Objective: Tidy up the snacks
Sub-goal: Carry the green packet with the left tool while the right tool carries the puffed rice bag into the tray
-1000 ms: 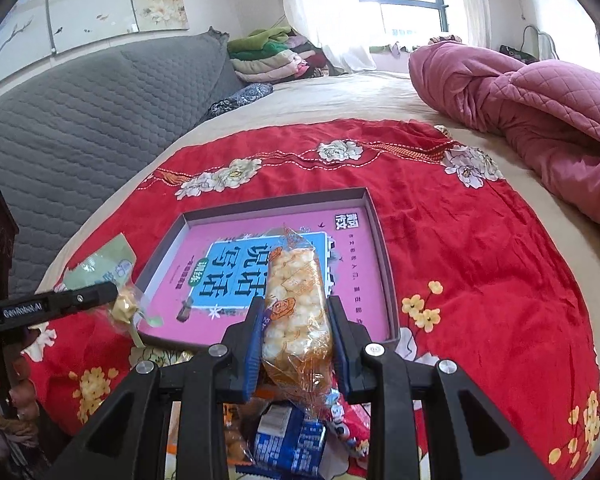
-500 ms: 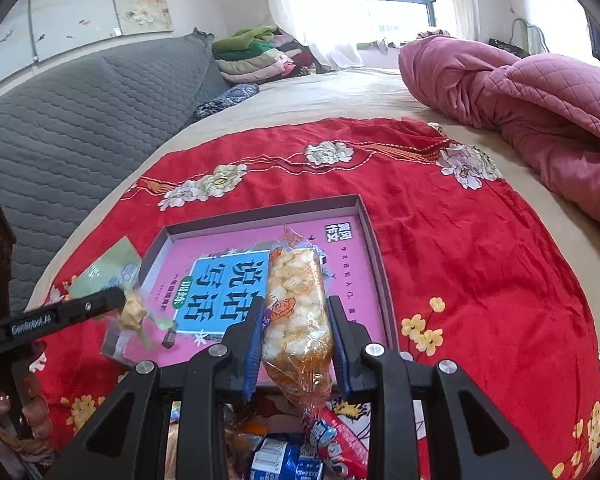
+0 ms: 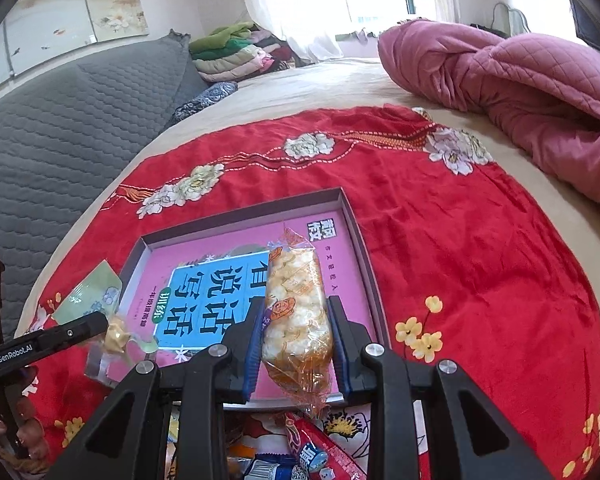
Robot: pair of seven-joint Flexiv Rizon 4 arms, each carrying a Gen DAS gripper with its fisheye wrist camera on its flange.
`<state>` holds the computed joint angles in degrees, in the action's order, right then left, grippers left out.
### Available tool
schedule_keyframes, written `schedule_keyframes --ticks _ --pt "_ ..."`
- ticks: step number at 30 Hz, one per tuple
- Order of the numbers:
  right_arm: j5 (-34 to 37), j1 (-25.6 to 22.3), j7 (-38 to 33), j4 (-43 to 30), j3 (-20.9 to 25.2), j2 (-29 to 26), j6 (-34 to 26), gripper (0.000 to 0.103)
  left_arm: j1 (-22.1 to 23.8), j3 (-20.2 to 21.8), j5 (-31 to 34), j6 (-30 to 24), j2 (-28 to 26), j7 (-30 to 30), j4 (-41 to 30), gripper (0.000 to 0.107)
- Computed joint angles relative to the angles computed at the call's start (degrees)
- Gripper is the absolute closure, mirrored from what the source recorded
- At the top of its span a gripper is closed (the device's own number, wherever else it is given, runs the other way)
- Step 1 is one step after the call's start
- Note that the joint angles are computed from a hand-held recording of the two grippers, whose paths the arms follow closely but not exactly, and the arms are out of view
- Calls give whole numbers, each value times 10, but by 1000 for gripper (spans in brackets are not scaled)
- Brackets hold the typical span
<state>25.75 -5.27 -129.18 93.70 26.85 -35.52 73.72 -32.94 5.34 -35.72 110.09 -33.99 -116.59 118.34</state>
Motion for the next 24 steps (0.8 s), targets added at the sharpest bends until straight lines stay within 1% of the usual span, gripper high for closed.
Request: schedule_keyframes --ticks 1,9,14,18,20,24 --pt "-2 4 4 0 -5 -1 2 73 13 -12 9 5 0 -5 2 101" --pt "-3 7 36 -14 -10 -17 -14 73 59 -50 46 21 -2 -26 10 101" --pt "6 3 44 -21 -6 -24 -27 73 65 -52 54 20 -6 -34 10 101" --pt "6 8 43 -21 -9 -28 -24 73 71 -55 60 16 -8 -40 10 101" --pt "5 11 43 -18 -11 -28 -15 73 79 -62 69 17 -9 -46 10 101" --pt "-10 20 41 -7 -15 -29 16 73 82 -63 77 11 -10 -49 7 101"
